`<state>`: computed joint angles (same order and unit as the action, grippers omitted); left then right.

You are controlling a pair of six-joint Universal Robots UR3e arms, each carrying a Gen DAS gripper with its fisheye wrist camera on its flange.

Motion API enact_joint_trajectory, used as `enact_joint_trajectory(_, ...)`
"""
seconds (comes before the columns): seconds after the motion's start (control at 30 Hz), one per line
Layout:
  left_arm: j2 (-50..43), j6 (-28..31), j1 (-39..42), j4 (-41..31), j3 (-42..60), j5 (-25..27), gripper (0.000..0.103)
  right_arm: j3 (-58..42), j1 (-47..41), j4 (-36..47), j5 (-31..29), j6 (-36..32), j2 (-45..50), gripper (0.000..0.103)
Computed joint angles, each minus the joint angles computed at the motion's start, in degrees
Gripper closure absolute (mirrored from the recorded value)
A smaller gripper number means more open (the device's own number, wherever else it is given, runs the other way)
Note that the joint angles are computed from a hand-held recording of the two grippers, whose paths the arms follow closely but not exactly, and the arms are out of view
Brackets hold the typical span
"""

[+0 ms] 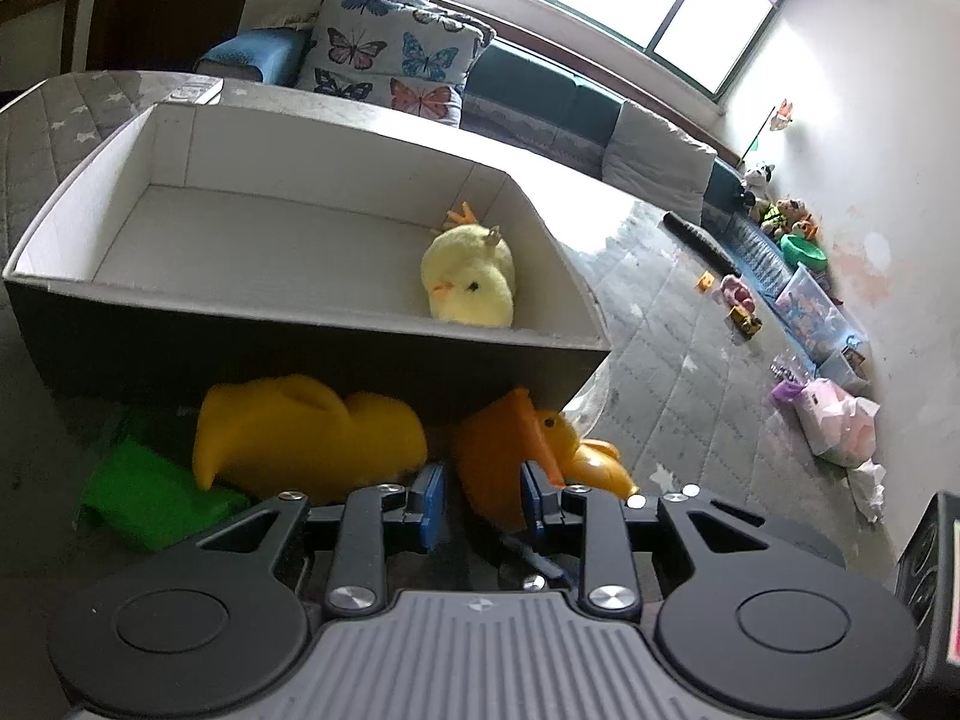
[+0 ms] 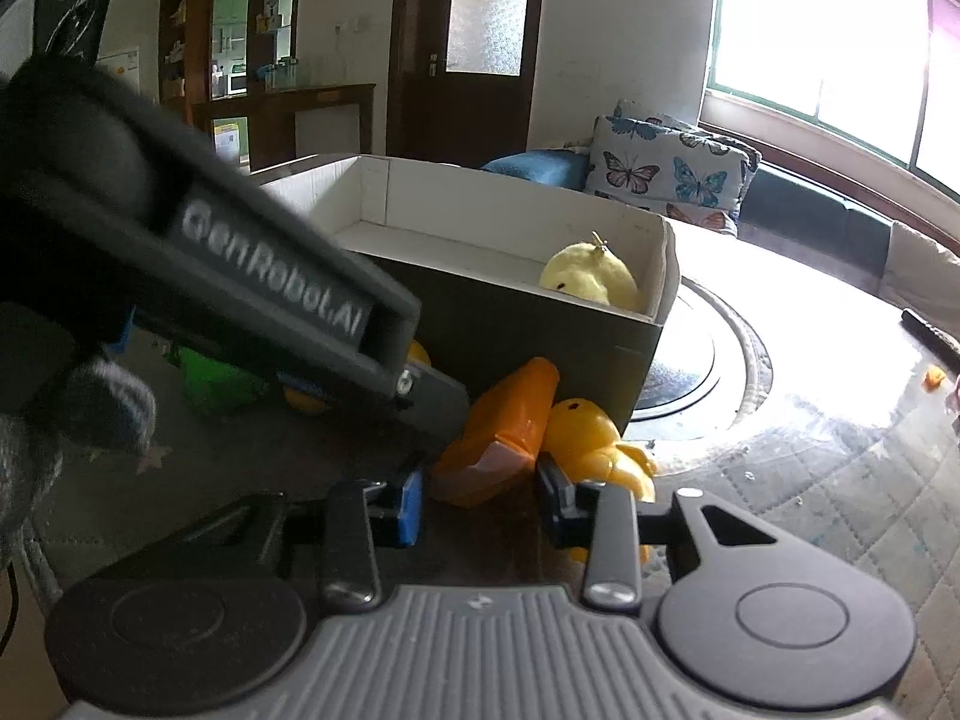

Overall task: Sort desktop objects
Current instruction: 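Grasp the orange pouch with the left gripper, then lift the orange pouch into the box and open the left gripper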

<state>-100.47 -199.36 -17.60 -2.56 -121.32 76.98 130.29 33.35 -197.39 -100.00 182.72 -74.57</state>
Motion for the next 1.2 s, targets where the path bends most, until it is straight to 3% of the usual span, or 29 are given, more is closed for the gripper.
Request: enact_joint_trajectory(1.2, -1.1, -1.7, -0.3, -5.1, 3.2, -3.2, 0.074, 2.6, 5.6, 3.1, -2.4, -7.7, -4.7, 0.074)
